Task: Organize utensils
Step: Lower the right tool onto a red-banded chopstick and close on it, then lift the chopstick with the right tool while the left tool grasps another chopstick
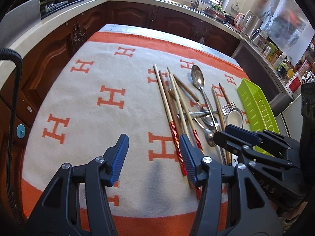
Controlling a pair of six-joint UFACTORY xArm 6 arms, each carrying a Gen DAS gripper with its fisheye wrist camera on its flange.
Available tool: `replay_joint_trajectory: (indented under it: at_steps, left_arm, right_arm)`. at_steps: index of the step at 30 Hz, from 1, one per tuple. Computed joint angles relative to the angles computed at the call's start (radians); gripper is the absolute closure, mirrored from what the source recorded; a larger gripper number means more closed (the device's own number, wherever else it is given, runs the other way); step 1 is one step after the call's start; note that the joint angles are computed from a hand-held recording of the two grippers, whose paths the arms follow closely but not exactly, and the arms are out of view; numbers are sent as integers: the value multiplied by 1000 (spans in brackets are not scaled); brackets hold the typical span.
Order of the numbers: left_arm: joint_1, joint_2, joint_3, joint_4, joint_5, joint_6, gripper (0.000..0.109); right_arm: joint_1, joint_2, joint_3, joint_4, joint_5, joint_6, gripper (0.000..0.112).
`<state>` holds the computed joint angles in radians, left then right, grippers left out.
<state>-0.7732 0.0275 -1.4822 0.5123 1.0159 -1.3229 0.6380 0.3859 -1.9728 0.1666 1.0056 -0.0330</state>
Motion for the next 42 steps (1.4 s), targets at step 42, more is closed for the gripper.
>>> replay_joint_trajectory:
  at_steps: [42]
  left_arm:
    - [51,175,-148,-122,26,128,59]
  right_arm:
    - [-36,-70,154,80,-116,25,107]
